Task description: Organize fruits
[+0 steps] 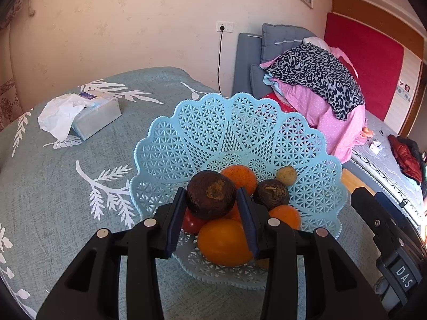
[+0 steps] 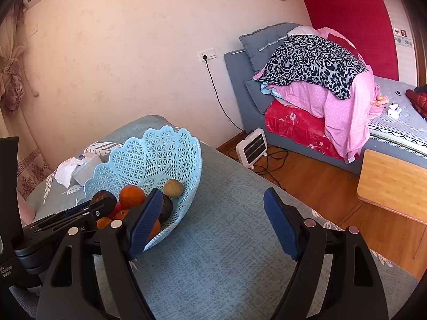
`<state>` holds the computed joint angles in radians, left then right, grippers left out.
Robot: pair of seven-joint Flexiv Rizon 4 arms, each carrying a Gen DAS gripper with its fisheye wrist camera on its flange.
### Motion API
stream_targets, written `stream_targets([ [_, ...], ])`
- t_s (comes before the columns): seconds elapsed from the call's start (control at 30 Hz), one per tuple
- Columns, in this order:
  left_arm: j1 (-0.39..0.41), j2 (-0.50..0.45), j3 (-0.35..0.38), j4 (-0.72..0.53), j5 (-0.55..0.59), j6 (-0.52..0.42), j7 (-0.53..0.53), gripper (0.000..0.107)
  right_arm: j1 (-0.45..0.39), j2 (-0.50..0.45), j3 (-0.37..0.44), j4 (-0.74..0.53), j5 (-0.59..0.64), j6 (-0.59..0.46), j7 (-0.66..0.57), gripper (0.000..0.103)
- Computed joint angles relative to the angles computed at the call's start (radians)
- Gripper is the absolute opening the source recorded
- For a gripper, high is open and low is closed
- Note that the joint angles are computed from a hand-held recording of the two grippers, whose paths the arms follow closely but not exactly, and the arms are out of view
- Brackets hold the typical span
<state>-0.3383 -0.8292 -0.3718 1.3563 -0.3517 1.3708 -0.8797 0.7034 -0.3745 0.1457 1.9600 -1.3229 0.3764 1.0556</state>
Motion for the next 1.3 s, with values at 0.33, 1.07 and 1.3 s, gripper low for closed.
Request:
stream_targets([
  [0.33,0.038,0.016,-0.065,0.048,-0.010,0.051,0.052,0.053,0.001,0.002,0.002,0.003,0.002,-0.006,0.002,0.080],
  [1.07,0.170,0.072,-0.221,0.191,-0.039,0.100,0.113,0.064,0.002,0.007,0.005,0.009,0.003,-0.015,0.010,0.080],
  [1.3,0.156,0.098,-0.175,0.238,-0.008,0.239,0.048,0.080,0.003,0.009,0.008,0.008,0.005,-0.019,0.005,0.083],
])
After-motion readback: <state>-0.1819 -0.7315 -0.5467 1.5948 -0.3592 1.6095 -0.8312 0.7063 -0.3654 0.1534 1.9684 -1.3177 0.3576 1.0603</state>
